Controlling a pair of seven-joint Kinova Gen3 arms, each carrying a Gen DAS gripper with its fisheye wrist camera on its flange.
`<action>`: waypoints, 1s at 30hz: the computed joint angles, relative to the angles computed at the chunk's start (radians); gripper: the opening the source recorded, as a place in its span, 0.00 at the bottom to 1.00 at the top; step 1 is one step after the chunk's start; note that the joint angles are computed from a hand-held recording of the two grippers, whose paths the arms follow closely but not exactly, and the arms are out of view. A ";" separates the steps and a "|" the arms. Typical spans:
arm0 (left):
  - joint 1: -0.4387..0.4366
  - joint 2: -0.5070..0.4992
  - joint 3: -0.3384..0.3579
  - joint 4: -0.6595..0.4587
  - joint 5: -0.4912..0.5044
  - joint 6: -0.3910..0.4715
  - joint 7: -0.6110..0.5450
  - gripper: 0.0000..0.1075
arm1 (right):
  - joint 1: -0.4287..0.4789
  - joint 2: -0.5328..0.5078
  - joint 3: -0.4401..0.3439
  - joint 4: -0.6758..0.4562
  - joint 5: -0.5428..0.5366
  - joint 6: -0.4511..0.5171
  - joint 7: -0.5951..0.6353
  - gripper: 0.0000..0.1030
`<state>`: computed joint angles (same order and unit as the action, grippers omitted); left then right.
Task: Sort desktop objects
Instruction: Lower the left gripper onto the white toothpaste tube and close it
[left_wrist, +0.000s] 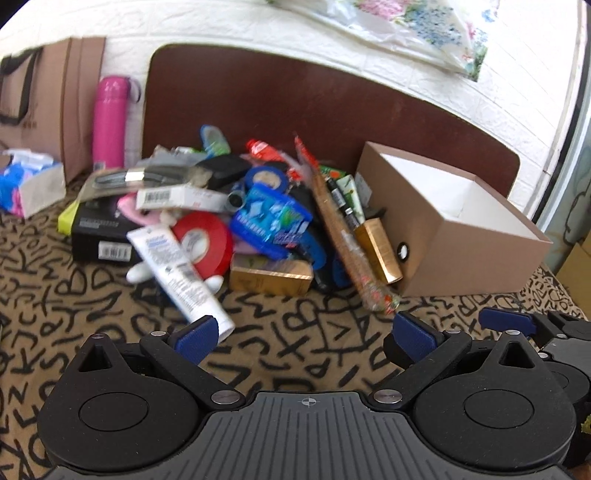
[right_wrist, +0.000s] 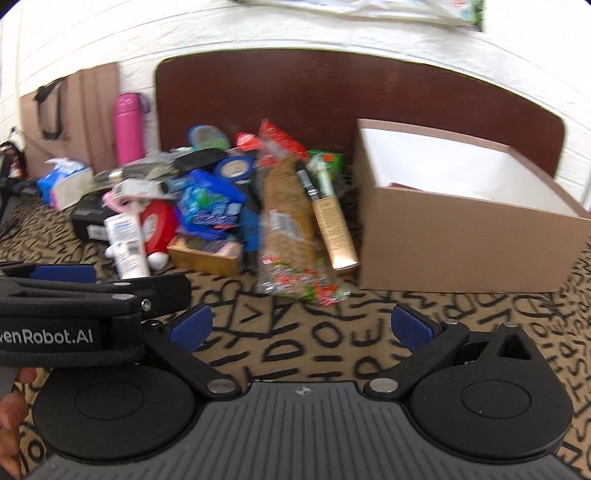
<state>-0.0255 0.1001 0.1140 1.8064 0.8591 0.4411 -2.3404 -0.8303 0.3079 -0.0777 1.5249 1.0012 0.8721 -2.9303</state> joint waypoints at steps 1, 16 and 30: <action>-0.010 0.001 0.000 0.006 0.022 0.004 -0.021 0.96 | 0.004 0.004 -0.003 -0.002 -0.003 -0.011 0.009 1.00; -0.103 0.090 -0.015 -0.066 0.042 0.053 -0.035 0.94 | 0.068 0.045 0.012 0.012 -0.120 -0.297 0.176 0.87; -0.176 0.245 0.042 -0.248 -0.063 0.167 0.150 0.72 | 0.114 0.173 0.002 -0.162 -0.408 -0.381 0.594 0.52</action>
<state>-0.2018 0.3450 0.1557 1.5581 0.7965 0.6080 -2.1901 -0.7161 0.4804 -0.0757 1.3627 0.5930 0.4913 -2.3362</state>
